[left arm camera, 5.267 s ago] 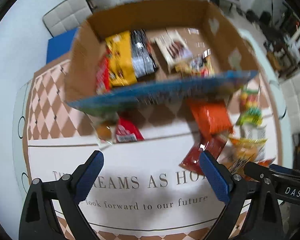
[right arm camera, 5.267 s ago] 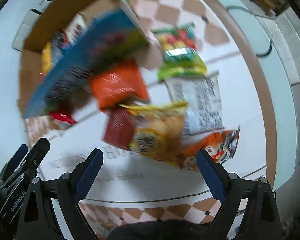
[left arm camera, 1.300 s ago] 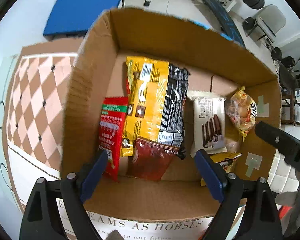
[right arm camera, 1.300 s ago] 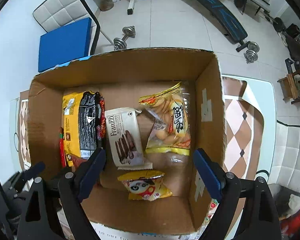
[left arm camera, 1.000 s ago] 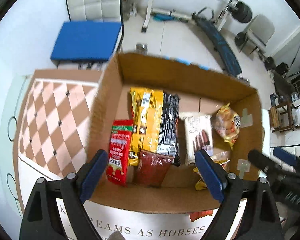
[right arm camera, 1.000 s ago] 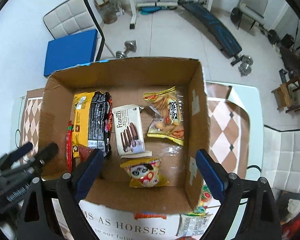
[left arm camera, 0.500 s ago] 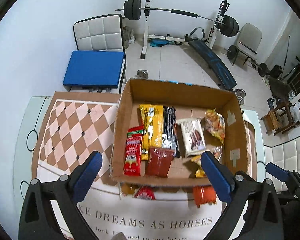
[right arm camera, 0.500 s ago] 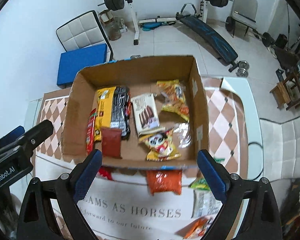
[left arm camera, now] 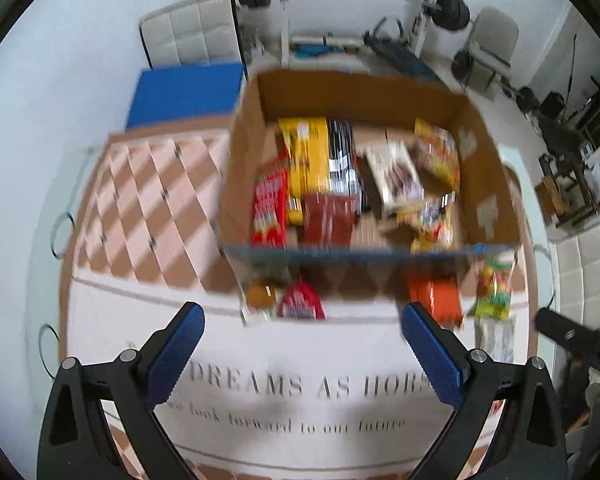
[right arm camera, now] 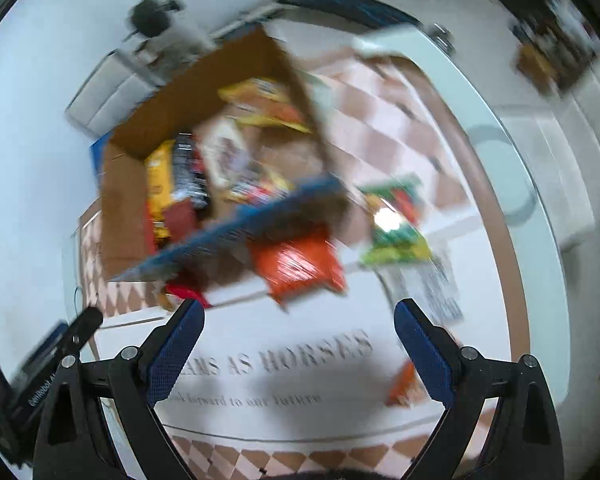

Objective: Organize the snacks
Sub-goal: 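Lift both tools out of the box, then grasp the small red sachet with the left gripper while the right grasps the panda chip bag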

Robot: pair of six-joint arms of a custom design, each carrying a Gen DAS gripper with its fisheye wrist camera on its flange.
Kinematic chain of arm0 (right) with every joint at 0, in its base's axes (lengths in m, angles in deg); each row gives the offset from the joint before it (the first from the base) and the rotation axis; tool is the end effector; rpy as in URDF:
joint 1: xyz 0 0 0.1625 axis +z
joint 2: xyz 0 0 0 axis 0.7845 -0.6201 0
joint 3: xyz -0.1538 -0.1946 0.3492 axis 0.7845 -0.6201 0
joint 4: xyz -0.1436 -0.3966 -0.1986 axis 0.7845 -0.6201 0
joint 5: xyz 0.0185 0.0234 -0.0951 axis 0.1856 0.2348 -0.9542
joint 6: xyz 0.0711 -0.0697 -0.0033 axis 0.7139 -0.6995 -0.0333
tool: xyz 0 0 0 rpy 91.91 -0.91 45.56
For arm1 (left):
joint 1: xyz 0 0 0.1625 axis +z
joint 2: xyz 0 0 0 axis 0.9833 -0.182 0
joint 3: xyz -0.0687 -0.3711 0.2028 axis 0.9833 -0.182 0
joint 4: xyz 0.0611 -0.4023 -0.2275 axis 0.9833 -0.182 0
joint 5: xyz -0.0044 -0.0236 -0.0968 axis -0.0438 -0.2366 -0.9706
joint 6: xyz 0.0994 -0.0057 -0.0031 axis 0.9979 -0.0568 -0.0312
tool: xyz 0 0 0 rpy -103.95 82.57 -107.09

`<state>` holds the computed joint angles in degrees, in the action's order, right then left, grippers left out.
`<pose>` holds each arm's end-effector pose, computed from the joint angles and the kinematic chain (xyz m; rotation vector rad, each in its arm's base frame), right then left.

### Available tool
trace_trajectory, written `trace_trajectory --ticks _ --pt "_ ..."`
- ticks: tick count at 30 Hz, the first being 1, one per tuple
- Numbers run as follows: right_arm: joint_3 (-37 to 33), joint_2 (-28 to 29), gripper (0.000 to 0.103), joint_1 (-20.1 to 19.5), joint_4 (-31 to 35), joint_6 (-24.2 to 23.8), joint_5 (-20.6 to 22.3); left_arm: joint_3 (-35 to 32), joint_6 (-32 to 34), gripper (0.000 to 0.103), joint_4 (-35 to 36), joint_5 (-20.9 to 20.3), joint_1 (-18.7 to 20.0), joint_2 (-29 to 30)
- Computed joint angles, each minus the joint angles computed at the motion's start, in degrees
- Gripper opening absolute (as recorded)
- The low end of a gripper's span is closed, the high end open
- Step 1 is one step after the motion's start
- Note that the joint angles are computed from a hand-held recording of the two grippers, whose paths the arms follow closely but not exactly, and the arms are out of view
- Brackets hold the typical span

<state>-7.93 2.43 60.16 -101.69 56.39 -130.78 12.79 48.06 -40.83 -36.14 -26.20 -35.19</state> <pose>0.3614 -0.6948 0.2589 -0.4077 -2.5624 0.4083 -0.2628 -0.6967 0.3928 0.1401 2.3338 -0.3760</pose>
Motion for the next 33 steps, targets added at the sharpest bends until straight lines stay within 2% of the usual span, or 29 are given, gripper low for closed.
trace_trajectory --ticks 8,14,15,16,17,19,20,27,33 --pt "15.44 -10.12 0.098 -6.65 1.34 13.93 3.22 4.82 -3.24 0.101 1.87 -6.44 2.64 -1.03" --pt "21.25 -12.31 0.097 -10.36 -0.73 17.90 6.63 5.29 -4.83 0.101 2.63 -9.89 5.15 -0.81" --pt "22.15 -12.48 0.095 -11.01 -1.38 18.22 7.80 5.16 -5.15 0.101 2.78 -10.30 5.53 -0.75" --pt "22.53 -12.44 0.088 -11.41 -1.10 18.84 8.42 4.99 -5.36 0.101 2.83 -10.73 5.94 -0.69" --pt "22.86 -12.35 0.076 -11.63 -0.99 19.32 9.05 4.83 -5.43 0.101 2.74 -11.07 6.28 -0.67" --pt "22.90 -11.70 0.061 -11.67 -0.64 19.13 10.17 4.32 -5.73 0.101 2.45 -11.75 7.08 -0.58" --pt "22.17 -11.00 0.055 -11.12 0.66 19.32 9.13 4.03 -5.93 0.101 2.36 -11.87 7.44 -0.53" --pt "15.25 -4.27 0.052 -6.92 3.26 12.81 5.63 1.13 -5.23 0.101 1.51 -11.90 9.91 1.25" --pt "8.46 1.66 0.052 -5.23 4.18 7.98 4.27 -2.07 -2.95 0.101 -0.06 -12.20 11.66 4.67"
